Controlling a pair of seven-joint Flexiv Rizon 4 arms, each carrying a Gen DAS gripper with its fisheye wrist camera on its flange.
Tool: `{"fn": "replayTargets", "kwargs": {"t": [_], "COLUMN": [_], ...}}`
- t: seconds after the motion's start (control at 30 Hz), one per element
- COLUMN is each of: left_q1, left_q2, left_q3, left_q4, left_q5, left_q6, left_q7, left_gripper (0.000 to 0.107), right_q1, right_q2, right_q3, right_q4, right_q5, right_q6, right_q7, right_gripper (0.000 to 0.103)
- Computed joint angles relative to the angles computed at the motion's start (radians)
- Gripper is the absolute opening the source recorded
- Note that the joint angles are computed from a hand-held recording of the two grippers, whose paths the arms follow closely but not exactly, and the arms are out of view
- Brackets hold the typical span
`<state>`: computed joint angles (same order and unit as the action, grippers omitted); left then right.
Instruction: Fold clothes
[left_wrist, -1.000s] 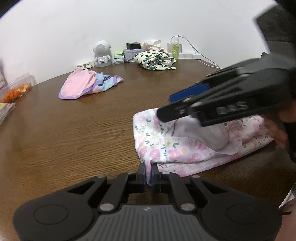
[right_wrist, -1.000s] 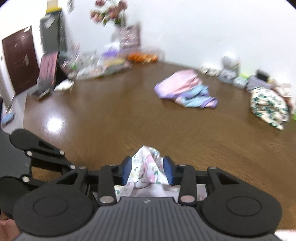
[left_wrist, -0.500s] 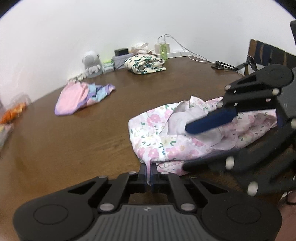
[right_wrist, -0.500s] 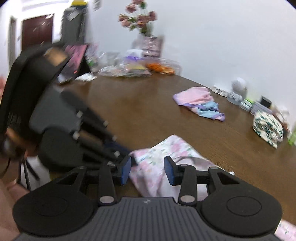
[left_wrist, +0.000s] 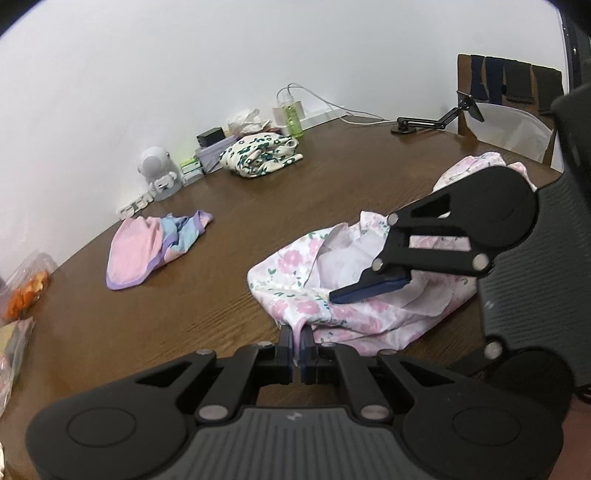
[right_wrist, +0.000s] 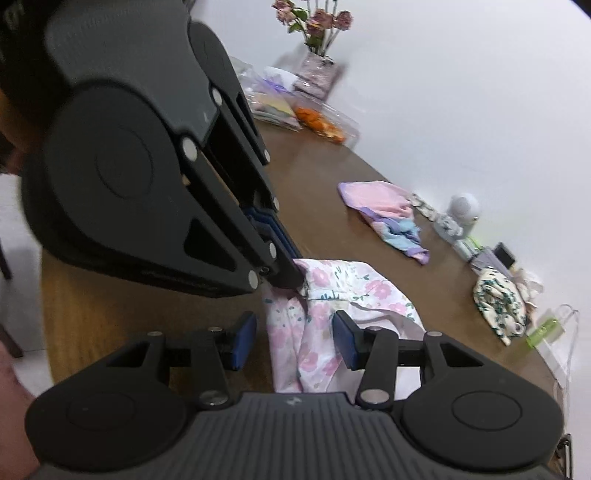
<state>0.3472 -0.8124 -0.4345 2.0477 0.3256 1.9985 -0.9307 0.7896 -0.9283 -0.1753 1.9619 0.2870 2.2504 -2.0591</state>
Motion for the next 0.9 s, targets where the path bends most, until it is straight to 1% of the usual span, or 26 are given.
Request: {"fn": "replayTargets", "kwargs": {"t": [0.1, 0.17, 0.23, 0.3, 0.37, 0.5, 0.53, 0.57, 0.63, 0.67, 0.7, 0.77, 0.8, 0.83, 0.87, 0.9], "left_q1": [0.011, 0.021, 0.029, 0.035, 0.029, 0.035, 0.042, 0.05, 0.065, 0.081, 0.097, 0.128, 0.159, 0.189, 0.229, 0.282], "left_q2": [-0.002, -0.003, -0.005, -0.006, -0.005, -0.004, -0.002, -0.001, 0.004, 0.003, 0.003, 0.003, -0.007, -0.017, -0.037, -0.069], "left_q3": [-0.014, -0.024, -0.034, -0.042, -0.039, -0.05, -0.058, -0.065, -0.075, -0.087, -0.099, -0.121, -0.148, -0.177, -0.217, -0.274], "left_q4": [0.001, 0.004, 0.005, 0.006, 0.005, 0.008, 0.013, 0.018, 0.035, 0.041, 0.047, 0.057, 0.057, 0.057, 0.055, 0.05], "left_q5": [0.008, 0.013, 0.015, 0.015, 0.007, 0.002, 0.001, 0.001, 0.011, 0.019, 0.028, 0.048, 0.054, 0.057, 0.058, 0.057], "left_q6": [-0.005, -0.011, -0.016, -0.019, -0.017, -0.016, -0.016, -0.016, 0.012, 0.02, 0.027, 0.041, 0.03, 0.019, -0.001, -0.039], "left_q7": [0.002, 0.004, 0.007, 0.01, 0.009, 0.001, -0.005, -0.012, -0.028, -0.039, -0.052, -0.079, -0.102, -0.123, -0.147, -0.168], "left_gripper": [0.003, 0.003, 0.003, 0.003, 0.003, 0.003, 0.005, 0.009, 0.012, 0.018, 0.021, 0.034, 0.039, 0.048, 0.05, 0.051], "right_q1": [0.031, 0.048, 0.046, 0.02, 0.018, 0.021, 0.022, 0.023, 0.02, 0.019, 0.017, 0.01, 0.006, 0.002, -0.004, -0.011], "right_q2": [-0.015, -0.025, -0.028, -0.024, -0.03, -0.034, -0.035, -0.036, -0.036, -0.036, -0.036, -0.035, -0.035, -0.035, -0.035, -0.036], "right_q3": [-0.026, -0.041, -0.04, -0.02, -0.023, -0.027, -0.029, -0.029, -0.027, -0.025, -0.022, -0.013, -0.007, -0.002, 0.005, 0.013], "right_q4": [-0.015, -0.02, -0.022, -0.026, -0.036, -0.043, -0.045, -0.047, -0.048, -0.048, -0.048, -0.044, -0.042, -0.04, -0.037, -0.035], "right_q5": [0.044, 0.066, 0.065, 0.046, 0.054, 0.061, 0.064, 0.069, 0.074, 0.077, 0.078, 0.08, 0.081, 0.082, 0.083, 0.084], "right_q6": [-0.012, -0.015, -0.019, -0.02, -0.017, -0.015, -0.014, -0.013, -0.01, -0.008, -0.007, 0.003, 0.013, 0.022, 0.034, 0.047], "right_q7": [0.003, 0.003, 0.008, 0.025, 0.039, 0.055, 0.059, 0.064, 0.074, 0.08, 0.086, 0.1, 0.106, 0.111, 0.118, 0.124], "right_gripper": [0.041, 0.031, 0.029, 0.023, 0.015, 0.009, 0.009, 0.007, 0.007, 0.007, 0.007, 0.007, 0.007, 0.007, 0.007, 0.007]}}
